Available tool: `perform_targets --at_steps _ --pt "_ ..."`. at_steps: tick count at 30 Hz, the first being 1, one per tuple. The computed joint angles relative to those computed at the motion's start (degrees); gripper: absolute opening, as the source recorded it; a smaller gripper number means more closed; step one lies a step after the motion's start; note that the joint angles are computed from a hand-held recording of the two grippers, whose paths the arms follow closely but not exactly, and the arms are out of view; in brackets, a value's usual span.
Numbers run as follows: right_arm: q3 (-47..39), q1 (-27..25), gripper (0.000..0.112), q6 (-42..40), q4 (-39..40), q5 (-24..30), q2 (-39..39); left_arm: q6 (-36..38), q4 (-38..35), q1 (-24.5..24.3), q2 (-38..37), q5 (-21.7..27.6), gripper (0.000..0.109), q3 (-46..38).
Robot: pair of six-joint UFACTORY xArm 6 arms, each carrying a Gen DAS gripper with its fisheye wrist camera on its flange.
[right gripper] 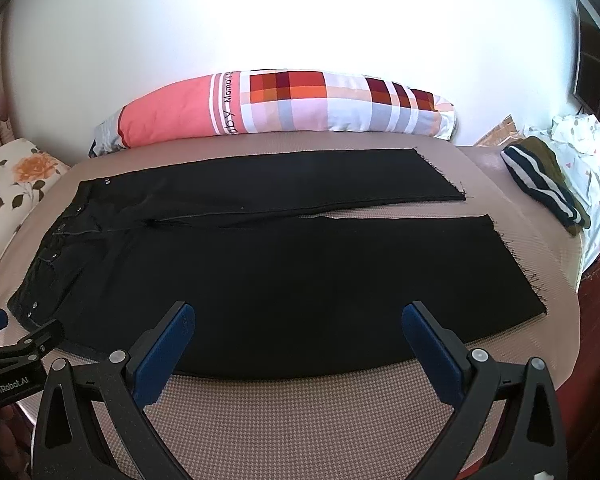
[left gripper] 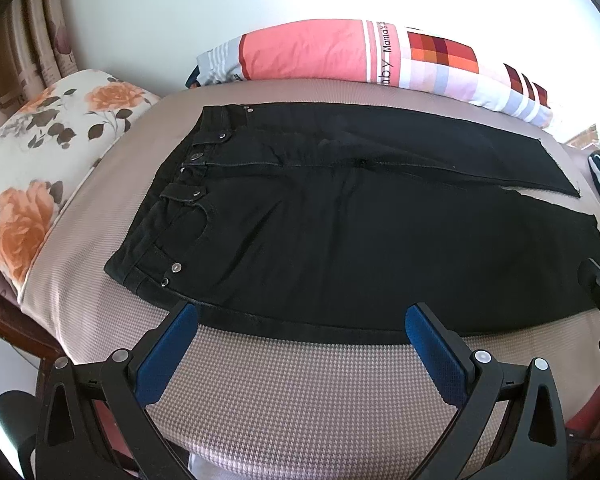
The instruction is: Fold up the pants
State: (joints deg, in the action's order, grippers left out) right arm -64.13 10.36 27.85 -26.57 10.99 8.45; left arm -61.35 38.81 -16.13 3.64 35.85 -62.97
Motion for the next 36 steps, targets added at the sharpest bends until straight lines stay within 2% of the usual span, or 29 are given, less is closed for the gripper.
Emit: perform_targets --at_steps 12,26,31,36 --pt "0.1 -0.2 0.103 3.2 -3.1 0.5 -0.4 1.4 -1.4 0.1 0.4 -0.4 0.103 -0.2" --pt "-0.8 -0.3 0.103 3.0 -3.2 0.6 0.2 0.4 -0.1 0.0 0.4 -0.5 0.103 -0.3" --pt "-0.4 -0.6 0.103 5.8 -6.2 -0.1 -0.1 0.4 0.1 0.0 0.4 -0.6 0.103 -0.4" --pt "0.2 -0.7 0.103 4.5 -4.6 -1.0 -0.1 1.0 0.4 0.0 0.9 -0.6 0.103 -1.1"
